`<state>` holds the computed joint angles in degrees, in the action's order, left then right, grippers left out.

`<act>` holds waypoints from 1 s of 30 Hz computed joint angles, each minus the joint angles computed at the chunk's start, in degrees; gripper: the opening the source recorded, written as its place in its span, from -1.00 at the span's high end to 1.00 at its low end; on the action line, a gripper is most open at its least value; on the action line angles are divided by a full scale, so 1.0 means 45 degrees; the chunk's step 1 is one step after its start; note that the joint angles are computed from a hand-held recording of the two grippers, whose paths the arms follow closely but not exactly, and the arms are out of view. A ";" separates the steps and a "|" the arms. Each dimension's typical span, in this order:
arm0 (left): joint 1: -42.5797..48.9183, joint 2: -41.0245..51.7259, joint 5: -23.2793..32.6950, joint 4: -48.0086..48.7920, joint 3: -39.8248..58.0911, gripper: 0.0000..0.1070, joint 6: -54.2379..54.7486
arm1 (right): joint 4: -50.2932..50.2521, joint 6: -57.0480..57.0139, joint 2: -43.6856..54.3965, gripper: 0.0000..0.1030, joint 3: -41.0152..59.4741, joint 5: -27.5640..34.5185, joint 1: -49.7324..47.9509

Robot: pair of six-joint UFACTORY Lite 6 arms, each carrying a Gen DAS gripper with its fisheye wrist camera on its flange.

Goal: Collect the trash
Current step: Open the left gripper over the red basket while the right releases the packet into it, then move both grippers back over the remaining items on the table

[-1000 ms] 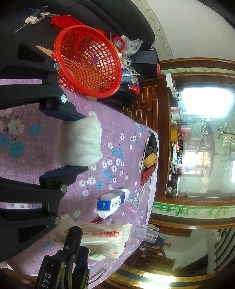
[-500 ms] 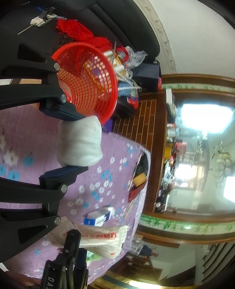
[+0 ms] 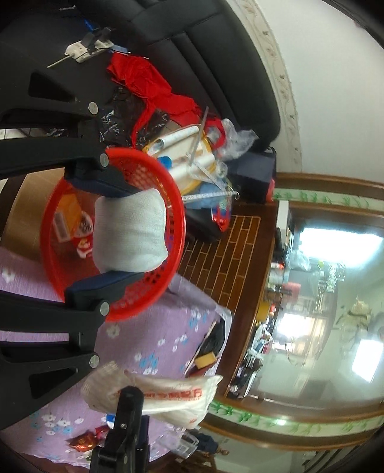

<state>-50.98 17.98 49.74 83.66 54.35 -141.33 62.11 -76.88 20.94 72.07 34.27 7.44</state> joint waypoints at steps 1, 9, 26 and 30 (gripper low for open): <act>0.0181 -0.0037 -0.0135 0.0110 -0.0114 0.16 -0.0102 | -0.0178 0.0348 0.0334 0.04 0.0421 -0.0065 0.0377; 0.1406 -0.0144 -0.0967 0.1276 -0.0889 0.01 -0.1015 | -0.1479 0.2949 0.3168 0.00 0.3780 -0.0603 0.2386; -0.0774 0.1284 -0.0389 0.0268 0.1491 -0.38 0.0143 | 0.1560 -0.0947 0.0347 -0.15 -0.0255 0.0695 -0.0972; -0.1482 0.2815 -0.0381 -0.0497 0.3734 -0.39 0.1563 | 0.1444 -0.1571 -0.0095 -0.16 -0.1146 0.1644 -0.2949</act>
<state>-57.65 30.65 48.02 81.43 71.15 -134.29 68.60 -83.95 20.51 66.91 41.66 -5.83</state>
